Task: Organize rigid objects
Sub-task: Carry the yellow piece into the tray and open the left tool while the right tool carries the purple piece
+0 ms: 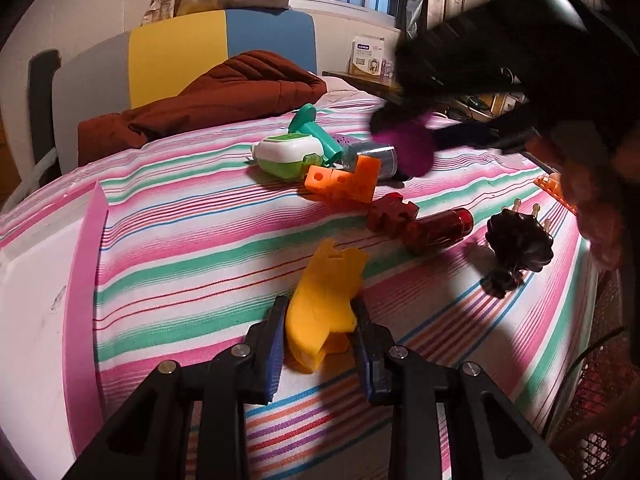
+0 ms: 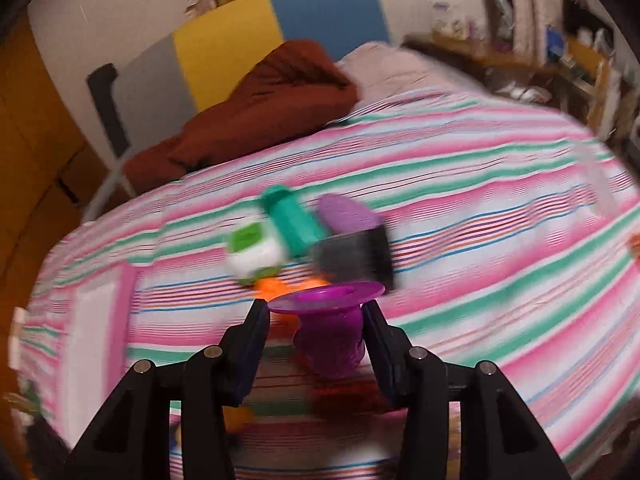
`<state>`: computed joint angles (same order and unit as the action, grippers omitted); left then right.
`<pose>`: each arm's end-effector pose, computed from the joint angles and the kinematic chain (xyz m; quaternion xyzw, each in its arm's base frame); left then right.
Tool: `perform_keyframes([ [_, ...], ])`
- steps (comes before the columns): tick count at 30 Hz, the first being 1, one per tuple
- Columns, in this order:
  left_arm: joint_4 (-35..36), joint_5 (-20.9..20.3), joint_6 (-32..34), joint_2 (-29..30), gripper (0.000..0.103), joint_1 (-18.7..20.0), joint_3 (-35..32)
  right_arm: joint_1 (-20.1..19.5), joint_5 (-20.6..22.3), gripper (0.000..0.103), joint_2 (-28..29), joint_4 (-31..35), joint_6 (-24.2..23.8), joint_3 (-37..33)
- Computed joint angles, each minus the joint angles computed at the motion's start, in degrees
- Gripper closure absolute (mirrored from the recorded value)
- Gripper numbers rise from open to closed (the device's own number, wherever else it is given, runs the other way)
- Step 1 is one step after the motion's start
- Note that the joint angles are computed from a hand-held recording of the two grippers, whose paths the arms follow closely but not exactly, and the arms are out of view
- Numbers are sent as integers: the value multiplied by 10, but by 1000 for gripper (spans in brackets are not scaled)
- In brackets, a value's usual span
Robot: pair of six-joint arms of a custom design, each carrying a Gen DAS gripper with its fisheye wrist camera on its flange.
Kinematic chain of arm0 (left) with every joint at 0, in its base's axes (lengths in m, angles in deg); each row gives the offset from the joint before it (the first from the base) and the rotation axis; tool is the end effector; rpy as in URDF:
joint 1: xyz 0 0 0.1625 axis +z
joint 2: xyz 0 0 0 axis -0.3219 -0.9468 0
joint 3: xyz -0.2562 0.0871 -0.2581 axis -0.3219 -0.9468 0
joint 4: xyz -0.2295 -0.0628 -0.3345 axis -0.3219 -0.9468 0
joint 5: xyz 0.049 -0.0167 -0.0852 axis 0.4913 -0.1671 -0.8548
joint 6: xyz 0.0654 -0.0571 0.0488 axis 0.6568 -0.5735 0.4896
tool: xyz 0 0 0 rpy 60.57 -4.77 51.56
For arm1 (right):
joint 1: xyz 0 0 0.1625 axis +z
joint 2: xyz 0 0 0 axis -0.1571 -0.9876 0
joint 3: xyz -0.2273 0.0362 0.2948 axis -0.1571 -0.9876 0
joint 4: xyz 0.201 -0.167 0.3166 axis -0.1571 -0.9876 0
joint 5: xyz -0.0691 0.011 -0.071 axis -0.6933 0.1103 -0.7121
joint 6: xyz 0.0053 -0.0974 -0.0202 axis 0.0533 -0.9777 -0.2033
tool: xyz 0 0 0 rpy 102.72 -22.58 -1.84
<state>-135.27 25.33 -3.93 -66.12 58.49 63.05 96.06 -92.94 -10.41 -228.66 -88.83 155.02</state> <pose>-0.3903 -0.5886 -0.0565 0.2632 0.8778 -0.3072 0.2566 0.0644 -0.6803 0.3551 0.1008 -0.9260 0.2824 0.2296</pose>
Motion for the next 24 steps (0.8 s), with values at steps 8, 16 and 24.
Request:
perform_keyframes([
  [8, -9, -5, 0, -4, 74, 1, 7, 1, 61, 56, 42, 68, -20, -52],
  [16, -72, -9, 5, -31, 74, -13, 54, -2, 74, 56, 36, 86, -17, -47],
  [24, -113, 13, -28, -92, 74, -29, 136, 6, 59, 56, 44, 85, -41, -44],
])
